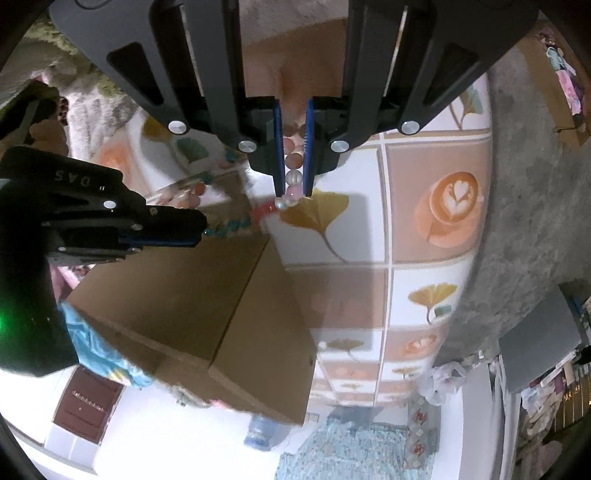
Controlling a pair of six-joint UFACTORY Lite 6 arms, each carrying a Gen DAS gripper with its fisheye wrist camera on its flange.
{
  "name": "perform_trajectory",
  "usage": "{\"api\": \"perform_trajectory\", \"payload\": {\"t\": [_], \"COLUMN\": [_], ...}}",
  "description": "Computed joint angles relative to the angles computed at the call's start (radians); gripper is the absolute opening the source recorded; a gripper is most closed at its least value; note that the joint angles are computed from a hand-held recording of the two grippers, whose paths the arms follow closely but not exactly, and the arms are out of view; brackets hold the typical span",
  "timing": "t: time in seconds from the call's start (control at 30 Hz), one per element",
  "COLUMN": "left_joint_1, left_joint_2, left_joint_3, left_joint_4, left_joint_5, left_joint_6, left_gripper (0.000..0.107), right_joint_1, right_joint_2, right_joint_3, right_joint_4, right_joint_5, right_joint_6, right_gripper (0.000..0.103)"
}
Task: Organize jewelry
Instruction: 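Lift the bead bracelet with the left tool and carry it over the box, then open the left tool to drop the bracelet into the box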
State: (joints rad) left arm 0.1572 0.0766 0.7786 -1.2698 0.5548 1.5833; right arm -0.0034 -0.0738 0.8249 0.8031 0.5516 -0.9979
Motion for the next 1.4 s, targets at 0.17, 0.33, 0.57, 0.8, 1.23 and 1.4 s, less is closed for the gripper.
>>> {"api": "perform_trajectory", "payload": {"t": [0.17,0.33,0.57,0.8,1.23,1.4], "left_joint_1": [0.033,0.042,-0.119,-0.293,-0.356,-0.331], "left_joint_2": [-0.152,-0.274,-0.07,0.422,0.534,0.45], "left_joint_3": [-0.01,0.07,0.419,0.963,1.04,0.942], "left_joint_4": [0.088,0.141,0.13,0.458,0.7,0.671], "left_joint_5": [0.093,0.224,0.229,0.203,0.131,0.078], "left_joint_6": [-0.099,-0.2,-0.293,-0.664,-0.823,-0.793], "left_gripper": [0.008,0.008,0.008,0.008,0.022,0.023], "right_joint_1": [-0.08,-0.174,-0.334,-0.32,-0.213,-0.262], "right_joint_2": [-0.154,-0.272,-0.073,0.464,0.939,0.834], "right_joint_3": [-0.037,0.009,0.338,0.896,1.464,1.318], "right_joint_4": [0.075,0.144,0.211,-0.018,-0.287,-0.208], "right_joint_5": [0.119,0.262,0.401,0.516,0.665,0.619], "right_joint_6": [-0.08,-0.125,-0.148,0.199,0.535,0.454], "right_gripper": [0.01,0.01,0.01,0.01,0.01,0.011]}}
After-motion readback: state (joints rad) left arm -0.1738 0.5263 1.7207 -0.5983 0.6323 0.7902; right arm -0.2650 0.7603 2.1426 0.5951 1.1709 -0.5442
